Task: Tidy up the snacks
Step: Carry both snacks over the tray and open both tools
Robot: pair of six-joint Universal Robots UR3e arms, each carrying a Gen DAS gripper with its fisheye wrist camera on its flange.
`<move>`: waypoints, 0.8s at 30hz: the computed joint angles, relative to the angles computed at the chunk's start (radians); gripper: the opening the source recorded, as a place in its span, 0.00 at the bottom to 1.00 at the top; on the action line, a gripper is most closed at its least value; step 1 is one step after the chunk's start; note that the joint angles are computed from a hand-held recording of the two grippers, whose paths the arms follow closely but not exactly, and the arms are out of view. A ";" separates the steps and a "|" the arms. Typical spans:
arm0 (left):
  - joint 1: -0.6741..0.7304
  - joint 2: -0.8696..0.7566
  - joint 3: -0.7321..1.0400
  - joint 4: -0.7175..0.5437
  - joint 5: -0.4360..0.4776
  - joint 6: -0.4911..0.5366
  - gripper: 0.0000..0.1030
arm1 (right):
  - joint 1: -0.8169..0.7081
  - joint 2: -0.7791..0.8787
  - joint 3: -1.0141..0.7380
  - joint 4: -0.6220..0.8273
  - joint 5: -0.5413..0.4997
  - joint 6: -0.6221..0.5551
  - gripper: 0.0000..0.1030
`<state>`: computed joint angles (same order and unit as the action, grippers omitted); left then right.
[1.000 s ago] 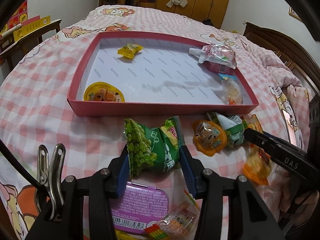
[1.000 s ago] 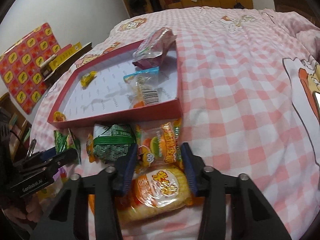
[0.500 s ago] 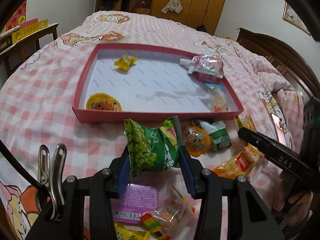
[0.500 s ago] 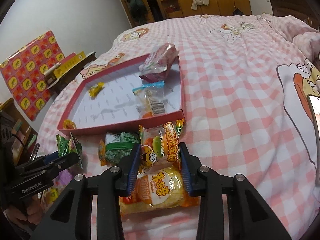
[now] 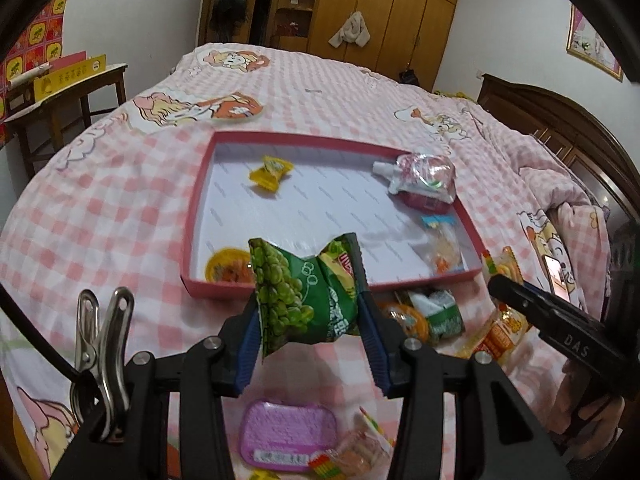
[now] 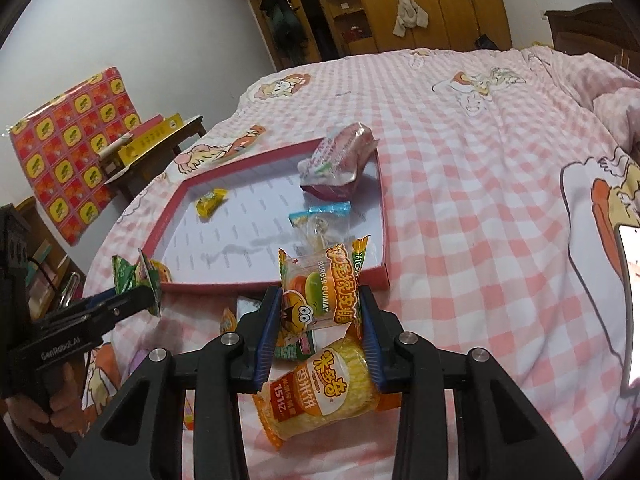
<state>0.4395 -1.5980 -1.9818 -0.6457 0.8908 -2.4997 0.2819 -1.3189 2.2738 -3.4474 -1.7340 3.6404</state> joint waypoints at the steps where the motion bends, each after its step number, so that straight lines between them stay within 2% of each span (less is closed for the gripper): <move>1: -0.004 -0.010 0.012 0.005 0.002 -0.008 0.47 | -0.002 0.000 -0.009 0.008 0.006 -0.003 0.37; 8: -0.046 -0.106 0.116 0.048 0.039 -0.075 0.46 | -0.014 0.023 -0.059 0.010 0.037 -0.037 0.37; 24: -0.111 -0.296 0.307 0.120 0.117 -0.149 0.46 | -0.010 0.161 -0.259 0.055 0.067 -0.090 0.37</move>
